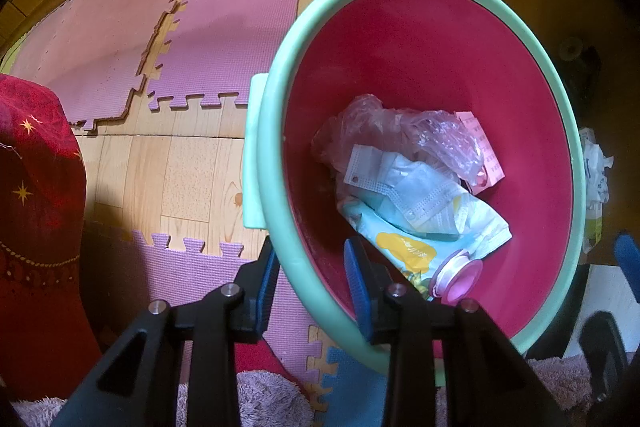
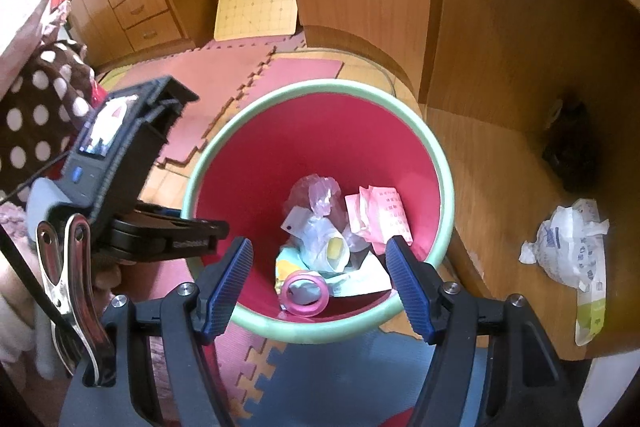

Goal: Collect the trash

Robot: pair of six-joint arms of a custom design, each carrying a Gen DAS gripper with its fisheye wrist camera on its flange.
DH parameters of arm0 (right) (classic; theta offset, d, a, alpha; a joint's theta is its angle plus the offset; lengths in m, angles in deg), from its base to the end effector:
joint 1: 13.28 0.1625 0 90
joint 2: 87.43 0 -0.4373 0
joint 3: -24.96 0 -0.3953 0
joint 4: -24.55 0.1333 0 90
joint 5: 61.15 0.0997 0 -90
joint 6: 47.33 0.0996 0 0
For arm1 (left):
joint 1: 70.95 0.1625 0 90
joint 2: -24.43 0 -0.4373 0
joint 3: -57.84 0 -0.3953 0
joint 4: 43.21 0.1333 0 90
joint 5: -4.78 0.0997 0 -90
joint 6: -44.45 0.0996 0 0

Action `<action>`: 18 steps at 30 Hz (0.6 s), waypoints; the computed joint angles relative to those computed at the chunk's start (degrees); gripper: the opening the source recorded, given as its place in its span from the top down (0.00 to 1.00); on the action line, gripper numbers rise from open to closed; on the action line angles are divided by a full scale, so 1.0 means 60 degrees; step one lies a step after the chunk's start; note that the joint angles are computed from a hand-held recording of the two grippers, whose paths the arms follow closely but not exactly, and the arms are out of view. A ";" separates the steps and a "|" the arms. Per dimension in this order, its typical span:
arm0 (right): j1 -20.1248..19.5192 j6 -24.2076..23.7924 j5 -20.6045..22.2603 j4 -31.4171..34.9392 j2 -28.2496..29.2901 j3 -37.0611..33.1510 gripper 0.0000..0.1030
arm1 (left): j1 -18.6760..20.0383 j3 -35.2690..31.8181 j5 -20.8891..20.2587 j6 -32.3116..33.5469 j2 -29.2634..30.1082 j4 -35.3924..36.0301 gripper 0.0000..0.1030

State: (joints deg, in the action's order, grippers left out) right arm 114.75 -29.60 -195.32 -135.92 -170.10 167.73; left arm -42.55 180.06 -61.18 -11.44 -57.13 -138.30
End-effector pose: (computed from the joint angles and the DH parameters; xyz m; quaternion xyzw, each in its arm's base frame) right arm 0.2744 -0.2472 0.2012 0.1292 -0.9144 0.2491 0.2918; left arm -0.2623 -0.3395 0.2055 0.1099 0.9270 -0.0145 0.3583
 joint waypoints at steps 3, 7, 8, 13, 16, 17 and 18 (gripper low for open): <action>0.0172 0.0147 -0.0061 0.0206 -0.0091 -0.0108 0.31 | -0.0001 0.0000 -0.0001 0.0000 0.0001 0.0000 0.66; 0.0481 0.0375 -0.0246 0.0507 -0.0248 -0.0275 0.31 | 0.0005 -0.0007 0.0004 0.0001 0.0006 0.0005 0.66; 0.0559 0.0441 -0.0302 0.0577 -0.0313 -0.0312 0.31 | -0.0004 0.0000 -0.0001 -0.0004 0.0000 0.0009 0.66; 0.0959 0.0879 -0.0655 0.1077 -0.0741 -0.0536 0.31 | 0.0006 -0.0006 0.0002 -0.0001 0.0002 0.0008 0.66; 0.1286 0.1206 -0.1021 0.1430 -0.1092 -0.0702 0.31 | -0.0005 0.0002 -0.0001 -0.0005 -0.0005 0.0012 0.66; 0.1352 0.1294 -0.1118 0.1534 -0.1213 -0.0753 0.31 | -0.0005 0.0002 -0.0001 -0.0005 -0.0005 0.0012 0.66; 0.1428 0.1430 -0.1230 0.1670 -0.1323 -0.0809 0.31 | -0.0003 0.0003 -0.0003 -0.0006 -0.0007 0.0007 0.66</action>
State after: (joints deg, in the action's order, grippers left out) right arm 123.31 -21.03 -202.70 -125.90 -178.04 162.88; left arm -42.57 180.08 -61.20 -11.47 -57.18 -138.26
